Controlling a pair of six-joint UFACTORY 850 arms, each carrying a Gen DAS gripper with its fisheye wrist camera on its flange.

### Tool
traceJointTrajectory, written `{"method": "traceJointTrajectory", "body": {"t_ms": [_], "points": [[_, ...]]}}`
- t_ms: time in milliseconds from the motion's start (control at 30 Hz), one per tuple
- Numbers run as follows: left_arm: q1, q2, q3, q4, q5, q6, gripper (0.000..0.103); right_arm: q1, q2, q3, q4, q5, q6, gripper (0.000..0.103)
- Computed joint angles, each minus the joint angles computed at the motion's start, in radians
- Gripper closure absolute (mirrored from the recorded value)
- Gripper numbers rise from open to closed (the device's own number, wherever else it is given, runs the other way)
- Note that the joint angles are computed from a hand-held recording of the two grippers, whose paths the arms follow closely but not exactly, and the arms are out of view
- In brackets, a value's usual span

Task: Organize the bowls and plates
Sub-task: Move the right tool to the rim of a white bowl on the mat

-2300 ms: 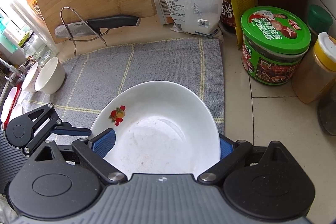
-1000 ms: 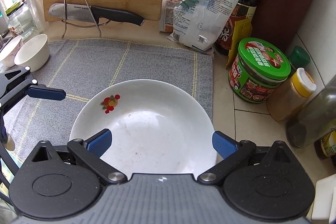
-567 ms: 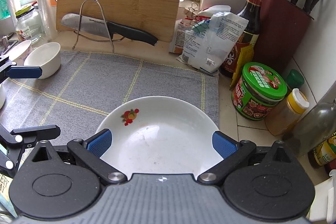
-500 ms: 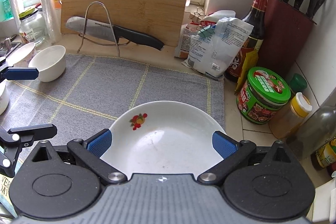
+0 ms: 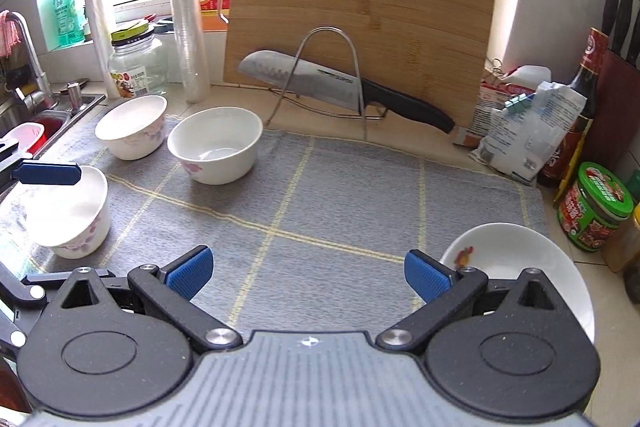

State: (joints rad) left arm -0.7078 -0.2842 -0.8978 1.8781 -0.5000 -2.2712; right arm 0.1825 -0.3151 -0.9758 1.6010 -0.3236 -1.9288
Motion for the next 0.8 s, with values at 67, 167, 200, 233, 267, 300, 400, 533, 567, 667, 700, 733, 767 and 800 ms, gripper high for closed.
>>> {"method": "traceJointTrajectory", "body": {"t_ms": [67,167,200,233,267,300,400,533,567,667,700,733,767,800], "points": [[0.011,0.047,0.059,0.008,0.005,-0.001,0.001,0.034,0.001,0.009,-0.013,-0.002,0.056,0.0],[0.019,0.11,0.138,-0.004,-0.013,0.008,0.001,0.084,-0.001,0.016,-0.012,0.0,0.094,0.0],[0.023,0.129,0.162,-0.008,-0.019,0.005,0.001,0.103,-0.001,0.017,-0.006,0.005,0.096,0.0],[0.029,0.146,0.185,-0.014,-0.021,0.0,0.001,0.119,-0.002,0.018,0.007,0.01,0.09,0.0],[0.037,0.161,0.204,-0.013,-0.016,-0.01,0.001,0.135,-0.002,0.019,0.012,0.013,0.09,0.0],[0.045,0.173,0.222,-0.013,-0.013,-0.019,0.001,0.149,-0.003,0.017,0.004,0.012,0.104,0.0],[0.068,0.187,0.26,0.001,0.0,-0.042,0.001,0.181,-0.01,0.008,-0.008,0.006,0.124,0.0],[0.097,0.188,0.295,0.087,0.021,-0.107,0.001,0.22,-0.028,-0.012,-0.055,-0.01,0.159,0.0],[0.102,0.184,0.298,0.106,0.022,-0.12,0.001,0.229,-0.034,-0.018,-0.07,-0.015,0.171,0.0],[0.113,0.169,0.304,0.16,0.017,-0.159,0.001,0.247,-0.053,-0.039,-0.108,-0.035,0.203,0.0],[0.117,0.165,0.306,0.179,0.012,-0.175,0.001,0.252,-0.061,-0.048,-0.12,-0.044,0.212,0.0],[0.124,0.161,0.306,0.2,0.015,-0.188,0.001,0.255,-0.07,-0.055,-0.128,-0.055,0.218,0.0],[0.129,0.157,0.305,0.213,0.019,-0.194,0.001,0.258,-0.08,-0.064,-0.142,-0.065,0.232,0.0],[0.132,0.152,0.305,0.225,0.017,-0.199,0.001,0.261,-0.089,-0.072,-0.162,-0.071,0.253,0.0]]}}
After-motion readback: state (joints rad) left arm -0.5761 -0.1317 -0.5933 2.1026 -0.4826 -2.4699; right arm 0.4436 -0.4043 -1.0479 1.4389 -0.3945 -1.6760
